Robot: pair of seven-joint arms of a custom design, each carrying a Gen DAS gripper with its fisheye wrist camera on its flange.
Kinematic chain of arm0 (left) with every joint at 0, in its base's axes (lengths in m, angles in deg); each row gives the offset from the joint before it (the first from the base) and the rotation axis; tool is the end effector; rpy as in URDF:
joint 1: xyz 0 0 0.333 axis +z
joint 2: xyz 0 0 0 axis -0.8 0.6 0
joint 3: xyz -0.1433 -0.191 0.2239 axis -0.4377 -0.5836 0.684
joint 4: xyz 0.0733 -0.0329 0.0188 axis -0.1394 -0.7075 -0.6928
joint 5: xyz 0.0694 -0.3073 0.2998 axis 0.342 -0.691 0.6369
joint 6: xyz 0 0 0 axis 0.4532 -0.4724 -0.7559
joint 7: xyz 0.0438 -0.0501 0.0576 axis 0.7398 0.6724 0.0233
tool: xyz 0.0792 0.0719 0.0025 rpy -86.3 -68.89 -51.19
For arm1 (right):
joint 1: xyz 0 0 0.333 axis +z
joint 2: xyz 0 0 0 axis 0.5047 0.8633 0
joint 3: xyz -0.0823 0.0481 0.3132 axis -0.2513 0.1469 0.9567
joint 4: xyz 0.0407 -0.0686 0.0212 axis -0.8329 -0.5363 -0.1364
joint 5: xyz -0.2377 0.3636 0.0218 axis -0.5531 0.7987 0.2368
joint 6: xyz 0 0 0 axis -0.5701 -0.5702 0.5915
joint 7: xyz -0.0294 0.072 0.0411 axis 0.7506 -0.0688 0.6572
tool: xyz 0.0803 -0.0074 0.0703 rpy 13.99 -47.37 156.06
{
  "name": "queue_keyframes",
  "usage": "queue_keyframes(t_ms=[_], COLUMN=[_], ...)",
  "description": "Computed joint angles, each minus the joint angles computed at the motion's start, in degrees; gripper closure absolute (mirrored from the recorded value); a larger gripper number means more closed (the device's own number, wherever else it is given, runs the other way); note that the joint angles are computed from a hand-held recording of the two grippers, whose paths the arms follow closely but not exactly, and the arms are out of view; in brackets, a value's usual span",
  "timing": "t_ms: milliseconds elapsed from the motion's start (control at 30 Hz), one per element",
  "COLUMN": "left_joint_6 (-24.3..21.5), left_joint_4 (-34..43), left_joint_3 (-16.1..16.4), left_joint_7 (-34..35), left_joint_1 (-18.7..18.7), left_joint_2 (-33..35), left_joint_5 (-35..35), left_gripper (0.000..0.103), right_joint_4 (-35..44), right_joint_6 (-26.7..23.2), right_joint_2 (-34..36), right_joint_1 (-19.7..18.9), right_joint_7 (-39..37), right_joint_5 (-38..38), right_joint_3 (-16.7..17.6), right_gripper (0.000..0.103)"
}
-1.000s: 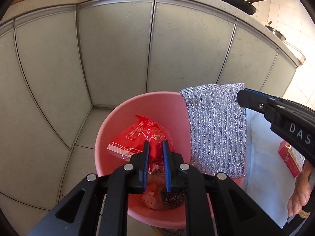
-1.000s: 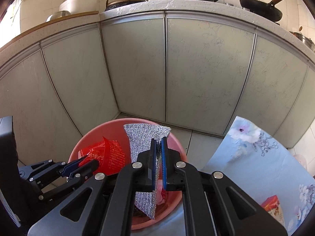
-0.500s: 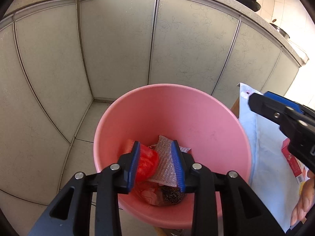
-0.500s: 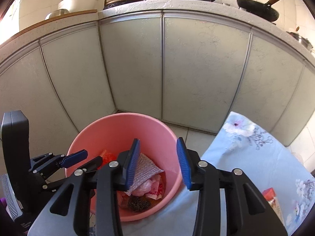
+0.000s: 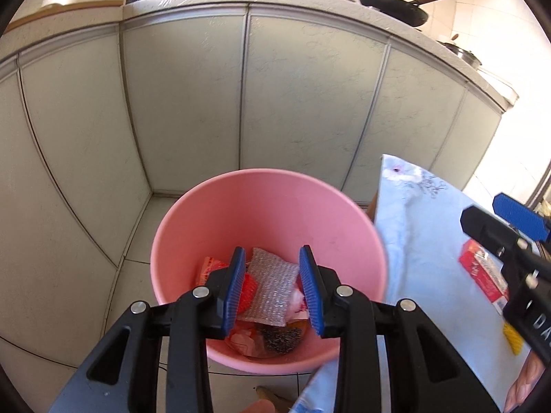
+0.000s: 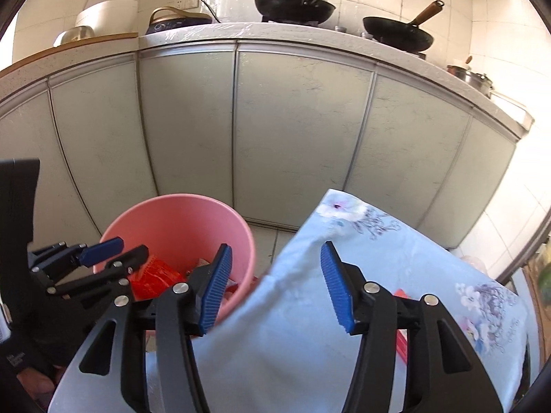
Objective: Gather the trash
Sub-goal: 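Move both open tools back over the table toward the red box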
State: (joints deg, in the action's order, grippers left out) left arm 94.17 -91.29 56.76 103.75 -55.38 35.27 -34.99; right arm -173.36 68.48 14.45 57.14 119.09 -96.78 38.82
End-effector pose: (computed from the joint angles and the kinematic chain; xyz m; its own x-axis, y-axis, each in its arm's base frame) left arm 0.5209 -0.1696 0.4713 -0.1469 -0.9846 0.0952 -0.6955 0.0344 -0.7177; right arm 0.4967 0.3849 0.5489 -0.0040 -0.9982 0.0596 -0.6350 -0.0435 -0.7713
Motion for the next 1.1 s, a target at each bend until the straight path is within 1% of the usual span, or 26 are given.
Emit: queue_keyframes(t_ms=[133, 267, 633, 1100], left_joint_6=[-0.1, -0.64, -1.56, -2.09], left_joint_4=[-0.87, -1.22, -1.22, -1.53], left_joint_3=[0.54, -0.05, -3.57, -6.17], left_joint_7=[2.07, 3.2, 1.65, -0.24], left_joint_1=[-2.04, -2.91, -2.64, -3.84], left_joint_2=[-1.7, -3.12, -4.87, -6.37], left_joint_5=[-1.92, -2.9, -0.7, 2.58], left_gripper=[0.071, 0.071, 0.071, 0.071], right_joint_4=[-2.47, -4.84, -10.35, -16.97], right_joint_6=[-1.92, -3.03, -3.3, -2.98], right_joint_2=[-2.74, -5.32, -10.95, -17.48], right_joint_1=[-0.08, -0.71, -3.2, -5.92], right_joint_7=[1.07, 2.05, 4.61, 6.76], right_joint_5=[0.41, 0.62, 1.44, 3.93], right_joint_3=[0.48, 1.19, 2.57, 3.62], right_gripper=[0.049, 0.049, 0.049, 0.049])
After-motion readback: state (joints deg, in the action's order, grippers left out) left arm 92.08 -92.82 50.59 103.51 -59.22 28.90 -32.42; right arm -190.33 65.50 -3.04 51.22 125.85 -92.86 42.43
